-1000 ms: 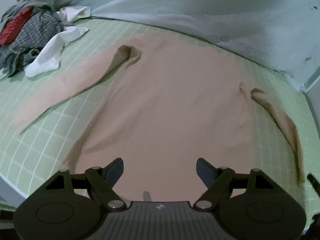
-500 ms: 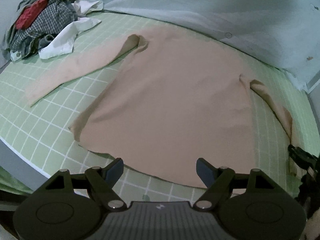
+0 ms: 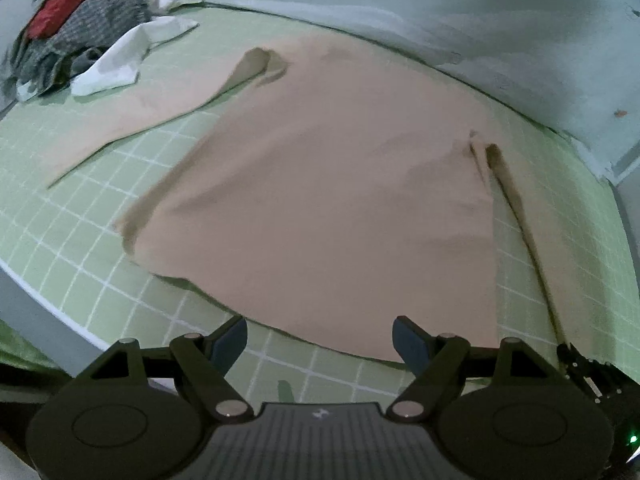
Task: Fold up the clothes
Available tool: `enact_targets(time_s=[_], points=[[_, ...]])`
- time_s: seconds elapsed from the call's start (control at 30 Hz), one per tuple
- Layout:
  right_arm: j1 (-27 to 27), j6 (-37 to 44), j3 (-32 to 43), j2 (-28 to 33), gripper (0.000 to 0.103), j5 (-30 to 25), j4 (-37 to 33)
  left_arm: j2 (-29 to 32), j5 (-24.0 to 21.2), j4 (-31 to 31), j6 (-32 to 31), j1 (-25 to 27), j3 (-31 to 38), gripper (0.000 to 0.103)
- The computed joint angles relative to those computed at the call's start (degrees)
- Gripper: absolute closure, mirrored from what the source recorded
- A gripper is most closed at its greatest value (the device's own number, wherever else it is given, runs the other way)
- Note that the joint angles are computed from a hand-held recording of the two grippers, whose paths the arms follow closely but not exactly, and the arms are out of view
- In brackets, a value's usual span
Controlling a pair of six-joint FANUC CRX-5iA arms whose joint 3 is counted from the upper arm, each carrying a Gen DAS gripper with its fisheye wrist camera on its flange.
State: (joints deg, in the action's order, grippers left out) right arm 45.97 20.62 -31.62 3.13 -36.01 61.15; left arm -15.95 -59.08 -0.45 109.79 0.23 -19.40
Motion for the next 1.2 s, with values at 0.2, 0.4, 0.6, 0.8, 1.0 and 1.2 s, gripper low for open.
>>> enact_targets(time_s=[0.2, 0.4, 0.6, 0.8, 1.0, 1.2], points=[[-4.4, -14.4, -3.6, -4.7, 0.052, 6.4, 3.9, 0.8, 0.5, -0.6, 0.0, -1.4, 0.8, 0.023], [-5.0, -19.3, -0.9, -2.6, 0.033, 1.9, -4.8, 1.0, -0.3, -1.6, 1.8, -1.6, 1.3, 0.023], [-3.0, -19.9, 0.4, -2.0, 0.065, -4.3, -10.1, 1.1, -0.8, -1.7, 1.6, -0.6, 1.6, 0.023], [-1.2, -21.4, 1.9, -1.4, 0.096, -12.2, -11.7, -0.2, -0.4, -1.2, -0.4, 1.4, 0.7, 0.023], [0.3, -20.1, 8.3, 3.7, 0.092, -24.2, -14.5, -2.7, 0.2, 1.8, -6.2, 11.0, -2.2, 0.023], [4.1, -19.2, 17.0, 10.0, 0.025, -33.8, -16.3, -4.4, 2.0, 9.0, -15.8, 25.6, -5.8, 0.023]])
